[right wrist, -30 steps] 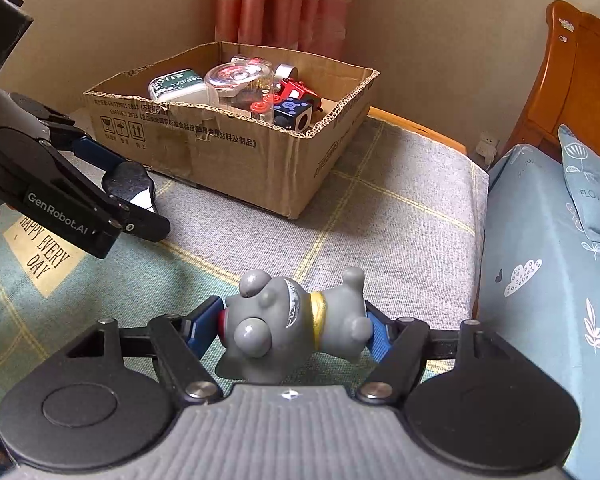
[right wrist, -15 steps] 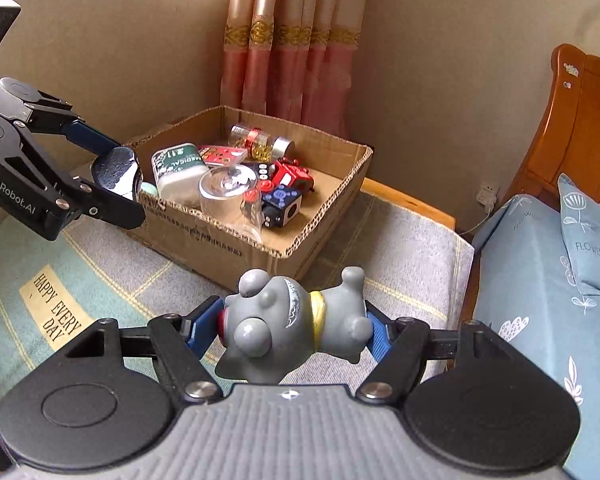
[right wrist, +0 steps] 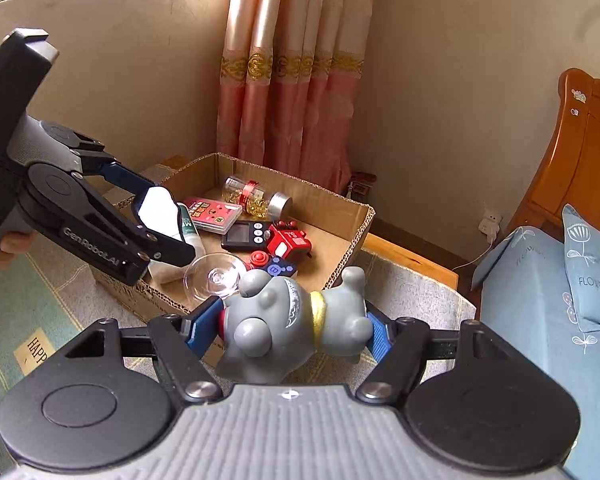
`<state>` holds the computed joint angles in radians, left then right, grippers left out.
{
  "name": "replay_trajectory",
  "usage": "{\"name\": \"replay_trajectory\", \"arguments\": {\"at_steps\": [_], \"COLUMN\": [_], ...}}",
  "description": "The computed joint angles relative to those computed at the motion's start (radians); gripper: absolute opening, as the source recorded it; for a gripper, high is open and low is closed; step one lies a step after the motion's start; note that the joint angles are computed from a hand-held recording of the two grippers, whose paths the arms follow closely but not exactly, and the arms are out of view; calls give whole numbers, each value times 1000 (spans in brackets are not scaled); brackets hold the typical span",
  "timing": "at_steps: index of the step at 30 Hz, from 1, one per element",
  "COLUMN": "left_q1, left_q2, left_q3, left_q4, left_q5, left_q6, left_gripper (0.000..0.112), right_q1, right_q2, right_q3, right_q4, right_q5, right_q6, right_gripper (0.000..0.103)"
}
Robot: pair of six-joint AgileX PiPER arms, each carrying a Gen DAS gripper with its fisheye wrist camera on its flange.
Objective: Organize rigid objects
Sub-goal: 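Drop the black case into the box with the left tool while the right tool drops the dog in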
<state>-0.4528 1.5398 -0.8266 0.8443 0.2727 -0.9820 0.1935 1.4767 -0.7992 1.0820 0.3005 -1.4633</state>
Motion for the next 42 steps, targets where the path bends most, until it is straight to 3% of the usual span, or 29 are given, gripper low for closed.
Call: {"name": "replay_trajectory", "arguments": {"at_steps": [6, 11, 14, 16, 19, 23, 25, 27, 28, 29, 33, 36, 42], "left_q1": [15, 0, 1, -13, -56, -162, -181, -168, -155, -152, -184, -223, -302], "left_q2": [-35, -112, -170, -211, -277, -333, -346, -355, -363, -366, -382, -380, -389], "left_q3": [25, 85, 142, 185, 253, 328, 345, 349, 355, 356, 373, 373, 324], "left_q4": [9, 64, 77, 150, 301, 526, 550, 533, 530, 521, 523, 519, 340], "left_q5": [-9, 25, 7, 14, 54, 209, 259, 257, 248, 251, 319, 377, 496], "left_q6": [-39, -115, -148, -244, -441, -741, -786, -779, -777, -774, -815, -835, -719], "left_gripper": [92, 99, 100, 100, 101, 102, 102, 102, 102, 102, 102, 102, 102], "right_q1": [33, 79, 121, 155, 192, 242, 264, 288, 304, 317, 317, 325, 355], "right_q2": [41, 105, 160, 206, 283, 389, 433, 464, 464, 460, 404, 359, 219], "right_q3": [-78, -181, -262, -322, -423, -560, -616, -652, -645, -634, -564, -533, -401], "right_q4": [-133, -272, -384, -476, -601, -776, -845, -916, -988, -1059, -1042, -1122, -1260], "right_q5": [2, 18, 30, 39, 74, 127, 146, 151, 131, 116, 95, 129, 177], "right_q6": [158, 328, 458, 563, 704, 910, 1001, 1090, 1163, 1238, 1241, 1365, 1626], "right_gripper": [76, 76, 76, 76, 76, 77, 78, 88, 100, 103, 103, 103, 103]}}
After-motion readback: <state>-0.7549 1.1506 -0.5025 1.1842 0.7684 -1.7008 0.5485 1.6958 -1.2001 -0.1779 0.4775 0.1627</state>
